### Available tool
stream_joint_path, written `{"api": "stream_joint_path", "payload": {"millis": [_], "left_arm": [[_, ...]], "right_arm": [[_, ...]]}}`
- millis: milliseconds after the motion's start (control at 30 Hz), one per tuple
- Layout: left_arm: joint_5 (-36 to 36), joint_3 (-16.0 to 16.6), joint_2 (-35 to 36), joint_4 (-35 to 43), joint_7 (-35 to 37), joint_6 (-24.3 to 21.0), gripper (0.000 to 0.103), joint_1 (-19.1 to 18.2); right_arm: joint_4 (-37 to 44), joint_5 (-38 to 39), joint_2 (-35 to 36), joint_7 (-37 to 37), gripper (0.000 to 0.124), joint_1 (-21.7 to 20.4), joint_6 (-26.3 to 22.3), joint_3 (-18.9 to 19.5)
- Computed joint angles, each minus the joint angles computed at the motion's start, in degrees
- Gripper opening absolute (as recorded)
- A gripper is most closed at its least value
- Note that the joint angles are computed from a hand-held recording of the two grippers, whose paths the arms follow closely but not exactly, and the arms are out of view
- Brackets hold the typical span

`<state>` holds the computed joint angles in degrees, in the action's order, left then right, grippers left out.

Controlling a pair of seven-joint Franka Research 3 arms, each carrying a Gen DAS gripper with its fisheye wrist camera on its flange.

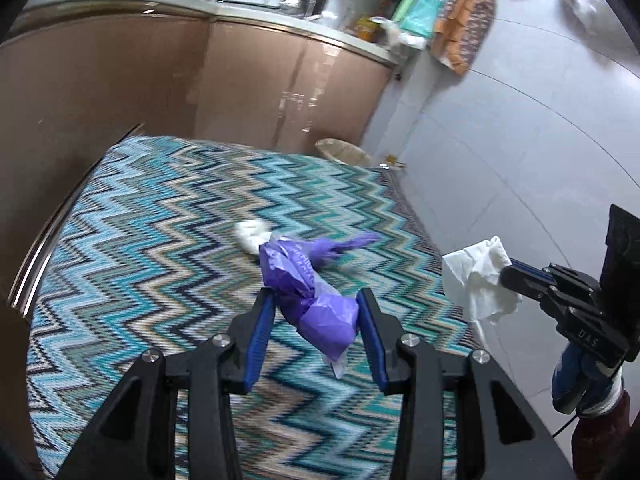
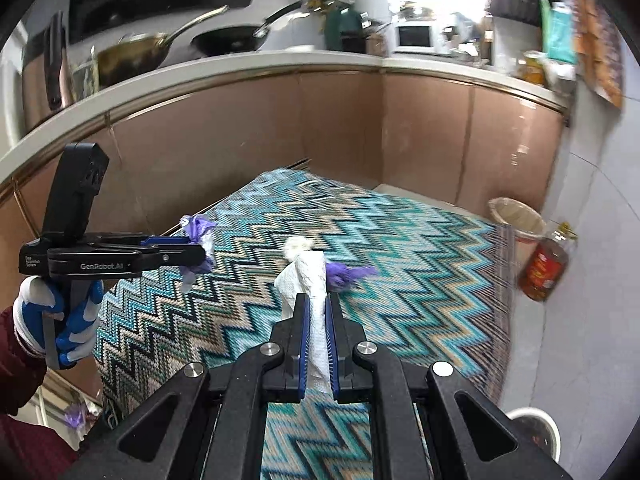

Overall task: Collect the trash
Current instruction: 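Carry the purple bag and white tissue over the trash bin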

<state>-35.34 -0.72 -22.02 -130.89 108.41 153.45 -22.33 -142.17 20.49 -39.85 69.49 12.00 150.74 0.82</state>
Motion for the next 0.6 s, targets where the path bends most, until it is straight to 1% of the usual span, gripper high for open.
{"api": "stream_joint_path", "payload": {"millis": [100,200,333,367,433,500,600], "left_arm": [[-0.2,-1.5,0.1,0.8,0.3,-0.5,0.04,-1.7],[0.0,-3.4,2.0,3.2,0.5,-1.7,0.04,-3.7],[1.7,-7.4,6.7,8.3,-0.1,-3.5,0.04,-5.6],[2.5,-8.7,8.9,10.8,-0.4,-4.4,0.04,-6.1],[4.1,-10.9,12.0,14.1,-1.0,-5.5,0.04,-6.3],[7.4,-13.6,16.4,19.1,-2.6,-7.0,0.04,-6.3],[13.3,-17.4,24.1,27.8,-6.1,-10.0,0.04,-6.6]], "right_arm": [[-3.8,-0.9,-6.0,1.6,0.008,-2.9,-0.9,-0.6],[-7.5,-2.0,-12.1,3.2,0.008,-6.6,-2.6,-1.6],[-11.3,-3.8,-18.2,4.2,0.008,-12.1,-5.0,-3.8],[-12.1,-4.4,-19.4,4.2,0.008,-13.9,-5.4,-4.5],[-13.2,-5.1,-20.6,4.0,0.008,-16.7,-6.0,-6.2],[-14.0,-5.5,-21.2,3.9,0.008,-19.5,-6.4,-7.5],[-14.9,-6.2,-20.1,3.2,0.008,-23.7,-6.6,-9.8]]}}
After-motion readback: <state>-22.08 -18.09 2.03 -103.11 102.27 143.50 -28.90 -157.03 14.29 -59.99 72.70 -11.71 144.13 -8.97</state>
